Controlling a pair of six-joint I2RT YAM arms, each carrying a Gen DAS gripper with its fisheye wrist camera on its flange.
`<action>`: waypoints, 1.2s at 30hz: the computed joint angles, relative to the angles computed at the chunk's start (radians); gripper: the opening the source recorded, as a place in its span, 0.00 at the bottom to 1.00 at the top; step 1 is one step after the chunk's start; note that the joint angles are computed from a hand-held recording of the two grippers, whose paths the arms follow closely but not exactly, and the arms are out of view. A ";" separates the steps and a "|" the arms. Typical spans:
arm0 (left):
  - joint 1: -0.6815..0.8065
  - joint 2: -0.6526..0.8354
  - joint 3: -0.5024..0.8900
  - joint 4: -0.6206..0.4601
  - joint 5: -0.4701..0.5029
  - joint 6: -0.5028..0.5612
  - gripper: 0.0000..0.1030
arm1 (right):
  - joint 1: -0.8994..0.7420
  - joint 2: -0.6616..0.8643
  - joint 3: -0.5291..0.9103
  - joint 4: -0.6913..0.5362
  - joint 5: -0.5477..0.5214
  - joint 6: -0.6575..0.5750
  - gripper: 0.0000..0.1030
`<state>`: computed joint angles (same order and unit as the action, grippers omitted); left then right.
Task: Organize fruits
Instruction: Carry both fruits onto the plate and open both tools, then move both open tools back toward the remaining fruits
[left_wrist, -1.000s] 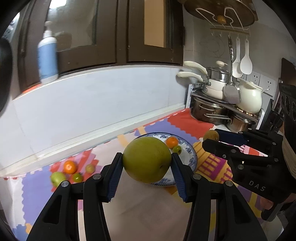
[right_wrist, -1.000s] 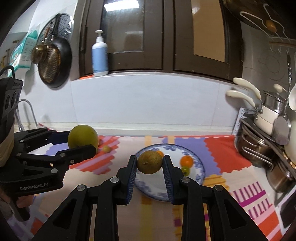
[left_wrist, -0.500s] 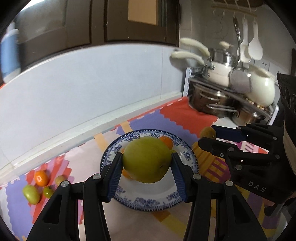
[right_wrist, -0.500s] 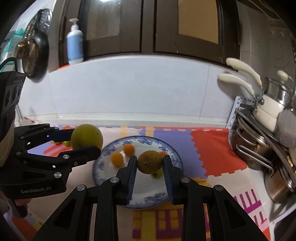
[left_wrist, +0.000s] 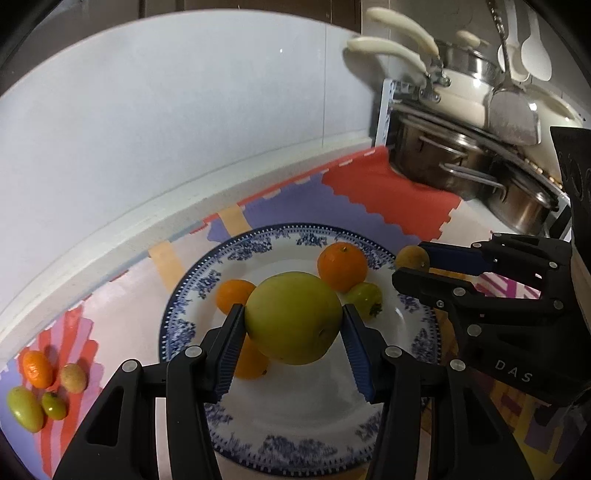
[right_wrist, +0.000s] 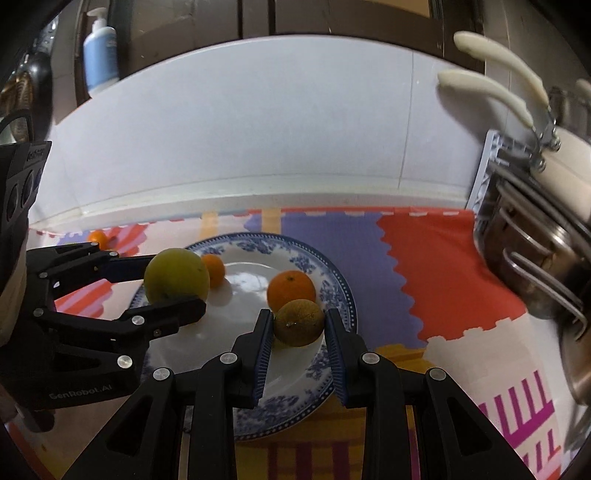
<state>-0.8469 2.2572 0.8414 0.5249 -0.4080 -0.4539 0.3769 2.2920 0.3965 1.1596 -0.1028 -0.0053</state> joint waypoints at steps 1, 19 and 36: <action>0.004 0.010 0.010 -0.001 0.007 0.003 0.50 | -0.002 0.011 0.014 -0.009 -0.002 0.000 0.29; -0.012 -0.036 -0.021 0.012 -0.031 -0.010 0.52 | -0.013 0.011 0.009 0.002 -0.001 0.012 0.35; -0.220 -0.422 -0.287 -0.069 -0.352 -0.175 0.62 | 0.151 -0.285 -0.285 0.163 0.110 0.114 0.35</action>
<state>-1.0669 1.8349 0.5545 0.4563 -0.7596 -0.6292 0.5275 2.0071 0.1118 1.3229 0.0075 0.1090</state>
